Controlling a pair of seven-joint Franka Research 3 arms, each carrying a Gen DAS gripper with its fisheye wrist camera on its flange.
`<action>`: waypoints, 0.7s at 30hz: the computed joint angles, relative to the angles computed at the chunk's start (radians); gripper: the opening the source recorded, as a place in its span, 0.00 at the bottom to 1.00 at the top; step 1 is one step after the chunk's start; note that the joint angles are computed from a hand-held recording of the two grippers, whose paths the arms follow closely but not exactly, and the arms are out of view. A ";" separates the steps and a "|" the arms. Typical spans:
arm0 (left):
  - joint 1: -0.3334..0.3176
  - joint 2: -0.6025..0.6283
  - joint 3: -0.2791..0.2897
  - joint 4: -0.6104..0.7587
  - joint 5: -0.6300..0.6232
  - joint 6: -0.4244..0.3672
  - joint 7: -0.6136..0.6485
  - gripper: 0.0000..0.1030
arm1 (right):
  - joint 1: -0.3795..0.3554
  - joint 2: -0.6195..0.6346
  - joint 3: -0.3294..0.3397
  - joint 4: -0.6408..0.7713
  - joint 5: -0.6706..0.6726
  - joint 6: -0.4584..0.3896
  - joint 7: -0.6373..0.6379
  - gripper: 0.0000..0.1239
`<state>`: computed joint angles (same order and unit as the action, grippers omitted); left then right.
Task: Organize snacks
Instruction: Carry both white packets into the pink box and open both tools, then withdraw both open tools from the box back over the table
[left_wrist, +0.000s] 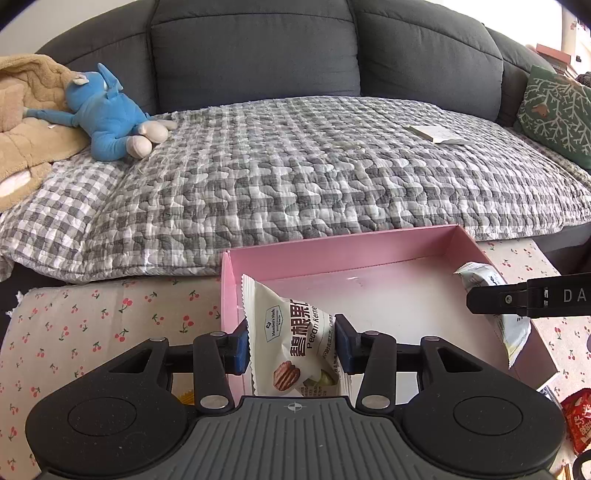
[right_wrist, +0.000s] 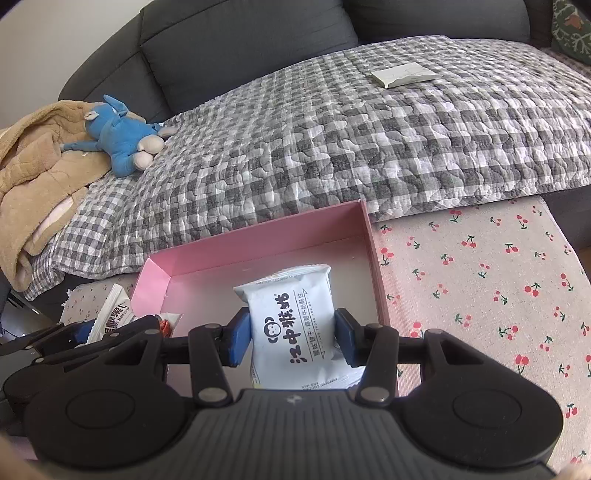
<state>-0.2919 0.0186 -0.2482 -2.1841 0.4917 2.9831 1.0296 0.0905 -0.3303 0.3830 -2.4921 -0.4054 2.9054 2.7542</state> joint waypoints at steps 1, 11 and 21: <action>0.001 0.006 0.002 0.004 0.006 -0.002 -0.005 0.43 | -0.005 0.004 0.004 0.003 -0.006 0.000 0.004 0.37; 0.006 -0.010 0.005 -0.020 0.003 0.048 0.039 0.85 | -0.014 -0.029 0.013 -0.008 -0.028 -0.012 0.059 0.60; -0.059 -0.143 0.035 -0.151 -0.293 0.084 0.301 0.94 | 0.029 -0.149 0.034 -0.039 0.035 -0.118 0.017 0.70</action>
<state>-0.3504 -0.1240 -0.2137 -2.3348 0.1983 3.0669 1.3307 0.1197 -0.4796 0.4170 -2.5315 -0.3708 2.7873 2.7715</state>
